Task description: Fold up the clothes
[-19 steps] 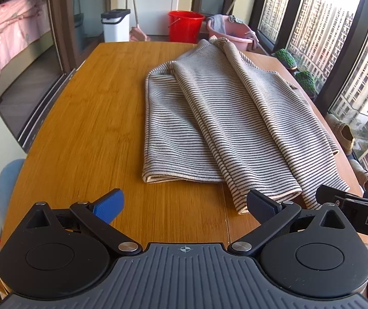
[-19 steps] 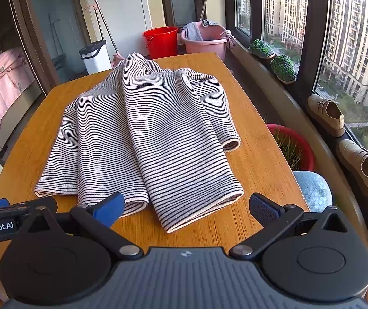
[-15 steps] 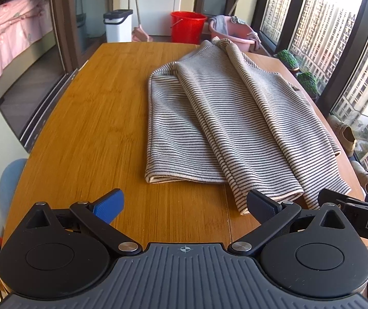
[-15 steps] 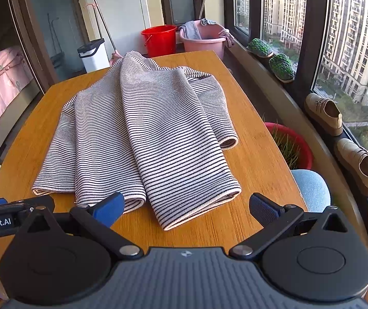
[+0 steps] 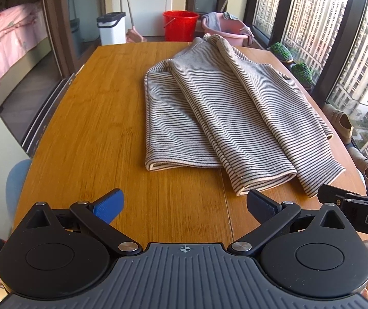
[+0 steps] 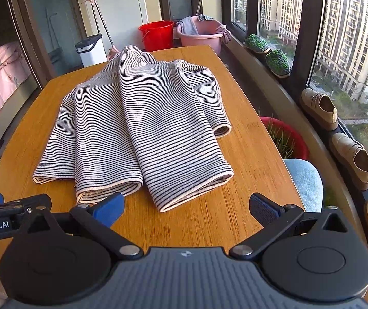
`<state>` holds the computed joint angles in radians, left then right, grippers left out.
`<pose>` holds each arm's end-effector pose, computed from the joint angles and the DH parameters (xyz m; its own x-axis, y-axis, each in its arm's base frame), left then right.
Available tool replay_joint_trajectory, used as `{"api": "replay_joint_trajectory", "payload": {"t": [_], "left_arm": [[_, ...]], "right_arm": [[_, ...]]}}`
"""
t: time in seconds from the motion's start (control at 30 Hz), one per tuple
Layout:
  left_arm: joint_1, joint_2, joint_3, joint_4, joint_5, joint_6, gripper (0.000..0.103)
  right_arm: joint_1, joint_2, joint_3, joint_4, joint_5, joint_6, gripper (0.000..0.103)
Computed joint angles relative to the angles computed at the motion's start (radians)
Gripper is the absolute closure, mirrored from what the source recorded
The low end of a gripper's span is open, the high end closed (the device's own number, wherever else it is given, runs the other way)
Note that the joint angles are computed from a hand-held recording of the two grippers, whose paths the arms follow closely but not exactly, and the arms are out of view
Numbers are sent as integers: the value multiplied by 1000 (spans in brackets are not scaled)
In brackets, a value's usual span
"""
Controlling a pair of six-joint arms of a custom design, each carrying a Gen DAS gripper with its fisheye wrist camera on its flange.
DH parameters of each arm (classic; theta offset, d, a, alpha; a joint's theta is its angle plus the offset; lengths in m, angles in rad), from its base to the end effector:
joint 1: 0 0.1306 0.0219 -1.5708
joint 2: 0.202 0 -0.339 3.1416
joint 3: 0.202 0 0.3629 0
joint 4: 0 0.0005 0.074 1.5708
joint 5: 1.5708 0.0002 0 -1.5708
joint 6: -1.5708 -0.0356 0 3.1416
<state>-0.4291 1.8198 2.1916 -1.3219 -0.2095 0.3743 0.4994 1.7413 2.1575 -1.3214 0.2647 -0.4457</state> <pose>0.5220 -0.2312 0.4789 -0.7971 -0.0286 -0.6032 0.0060 0.9985 -0.0552 0.4822 0.2519 0.5077 -0.7612 0.0587 -0.6459 0.0086 0.9967 0.0805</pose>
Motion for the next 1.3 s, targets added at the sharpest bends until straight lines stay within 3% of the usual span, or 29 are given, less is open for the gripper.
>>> {"api": "replay_joint_trajectory", "payload": {"t": [0.3, 0.4, 1.3], "left_arm": [[6, 29, 37, -10, 3, -12, 0], [-2, -56, -86, 29, 2, -1, 0], [-3, -91, -103, 17, 17, 7, 0]], "right_arm": [[15, -39, -62, 23, -21, -25, 0], [17, -48, -73, 28, -27, -23, 0], [30, -32, -41, 6, -13, 0, 0]]}}
